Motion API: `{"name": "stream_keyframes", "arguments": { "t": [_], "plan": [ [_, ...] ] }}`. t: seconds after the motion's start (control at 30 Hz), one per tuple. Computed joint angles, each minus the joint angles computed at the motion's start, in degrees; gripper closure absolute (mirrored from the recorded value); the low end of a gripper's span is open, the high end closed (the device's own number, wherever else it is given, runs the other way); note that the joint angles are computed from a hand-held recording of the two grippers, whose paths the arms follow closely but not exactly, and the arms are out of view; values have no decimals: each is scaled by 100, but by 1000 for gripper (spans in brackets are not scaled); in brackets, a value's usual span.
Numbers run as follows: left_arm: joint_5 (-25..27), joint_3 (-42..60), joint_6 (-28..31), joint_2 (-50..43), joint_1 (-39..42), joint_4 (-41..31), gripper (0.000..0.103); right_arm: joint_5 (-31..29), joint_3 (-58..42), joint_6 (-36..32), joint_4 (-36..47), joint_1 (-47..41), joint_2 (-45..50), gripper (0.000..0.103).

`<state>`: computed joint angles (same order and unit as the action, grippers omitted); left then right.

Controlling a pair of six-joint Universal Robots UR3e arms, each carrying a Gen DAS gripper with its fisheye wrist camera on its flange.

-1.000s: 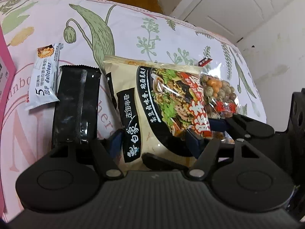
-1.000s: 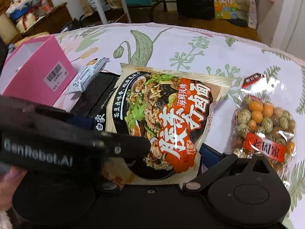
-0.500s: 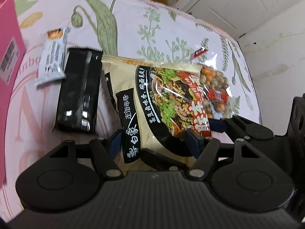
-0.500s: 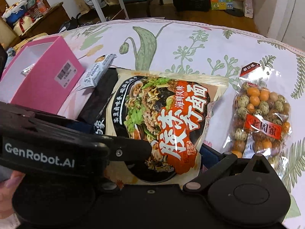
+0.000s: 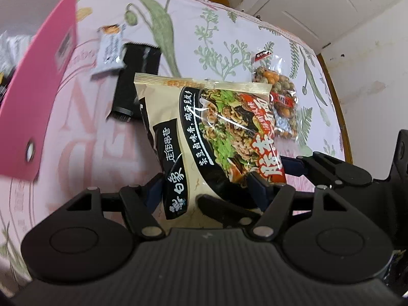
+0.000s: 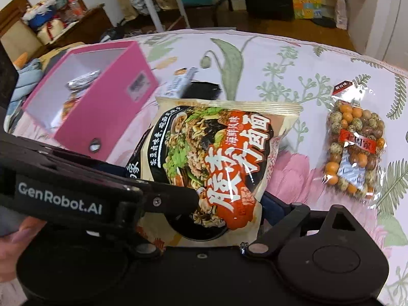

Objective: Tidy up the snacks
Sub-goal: 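Lift the noodle pack with the left tool toward the pink box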

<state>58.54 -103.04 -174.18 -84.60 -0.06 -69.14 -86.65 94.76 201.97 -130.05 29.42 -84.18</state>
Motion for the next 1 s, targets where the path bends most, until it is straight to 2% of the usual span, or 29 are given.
{"name": "stream_keyframes", "arguments": {
  "t": [0.2, 0.47, 0.67, 0.77, 0.83, 1.0],
  "plan": [
    [3, -276, 539, 957, 414, -929, 34, -218, 2, 35, -76, 517, -166, 13],
    [-169, 171, 1936, 2130, 1668, -3323, 34, -214, -1137, 51, 831, 1096, 73, 13],
    [-371, 1006, 3479, 2683, 3077, -5436, 34, -427, -2520, 122, 1674, 1539, 564, 13],
    [-467, 1578, 4553, 2824, 4020, -6647, 34, -527, -3363, 115, 2085, 1700, 936, 12],
    [-497, 2133, 5414, 2792, 4767, -7608, 34, -588, -3974, 62, 2336, 1793, 1207, 12],
    [-517, 3395, 6785, 2309, 6035, -9045, 34, -627, -5915, -169, 2954, 1900, 2205, 12]
  ]
}}
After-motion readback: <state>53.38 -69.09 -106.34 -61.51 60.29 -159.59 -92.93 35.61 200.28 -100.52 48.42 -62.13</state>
